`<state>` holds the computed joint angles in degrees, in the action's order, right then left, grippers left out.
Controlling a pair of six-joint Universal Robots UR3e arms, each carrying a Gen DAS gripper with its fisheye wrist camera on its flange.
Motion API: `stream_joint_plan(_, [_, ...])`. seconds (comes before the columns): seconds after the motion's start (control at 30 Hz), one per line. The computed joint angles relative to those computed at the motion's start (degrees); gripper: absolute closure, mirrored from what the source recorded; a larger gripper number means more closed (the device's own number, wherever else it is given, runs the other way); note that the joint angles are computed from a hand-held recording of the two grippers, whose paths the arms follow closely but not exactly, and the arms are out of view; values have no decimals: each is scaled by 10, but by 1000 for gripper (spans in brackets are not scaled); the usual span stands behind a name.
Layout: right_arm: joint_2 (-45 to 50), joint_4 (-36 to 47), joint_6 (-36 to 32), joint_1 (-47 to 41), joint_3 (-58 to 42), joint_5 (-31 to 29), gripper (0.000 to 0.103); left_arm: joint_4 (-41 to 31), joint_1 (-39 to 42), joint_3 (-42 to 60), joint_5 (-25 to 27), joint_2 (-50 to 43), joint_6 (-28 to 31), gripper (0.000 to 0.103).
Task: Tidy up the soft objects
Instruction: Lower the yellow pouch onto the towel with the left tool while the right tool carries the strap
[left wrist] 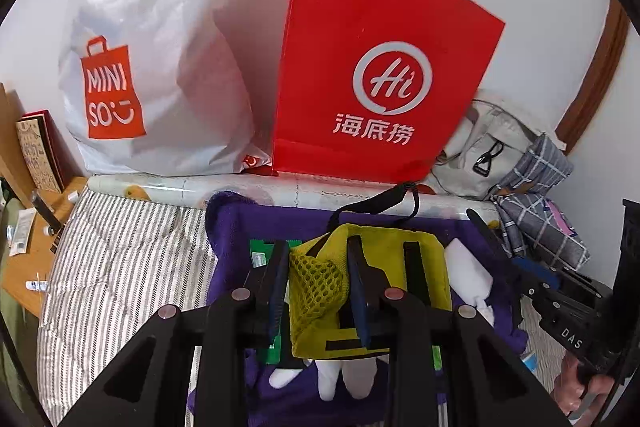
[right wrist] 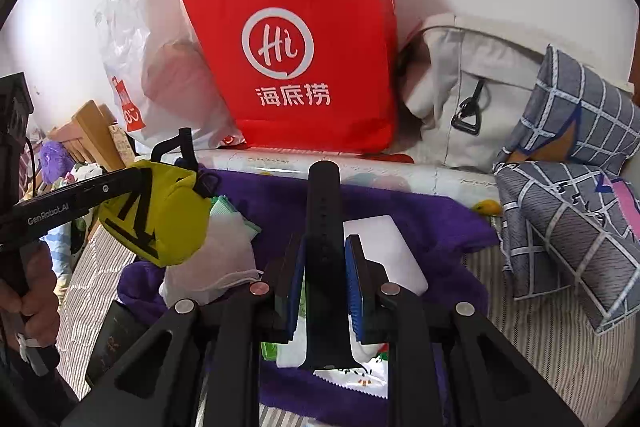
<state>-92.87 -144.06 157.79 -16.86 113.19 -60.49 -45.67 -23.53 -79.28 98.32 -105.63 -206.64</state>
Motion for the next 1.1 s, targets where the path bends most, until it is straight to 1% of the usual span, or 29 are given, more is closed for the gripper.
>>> stream_joint_plan(0.2, [39,-14,2,19,-13,-13,83,0,12,10,-14,-29,6,76])
stream_joint_plan(0.3, [55,-9,-6,25,-18,-23,83,19,23,-2,-42,-38,14,76])
stream_joint_plan(0.37, [65,-12,-7,27,-18,-26,83,8,29,1,-57,-44,14,76])
stream_joint_plan(0.47, [79,-7,-9,25,-20,-23,83,7,25,2,-59,-53,25,76])
stream_joint_plan(0.6, [88,-5,-17,30,-18,-30,83,9,27,1,-69,-61,23,76])
stream_joint_plan(0.83, [101,2,-24,45,-20,-44,83,-8,21,19,-61,-78,24,76])
stream_joint_plan(0.97, [117,27,-28,49,-37,-49,83,-17,19,29,-71,-96,23,76])
stream_joint_plan(1.1, [122,36,-31,48,-41,-48,83,-25,13,43,-67,-110,27,75])
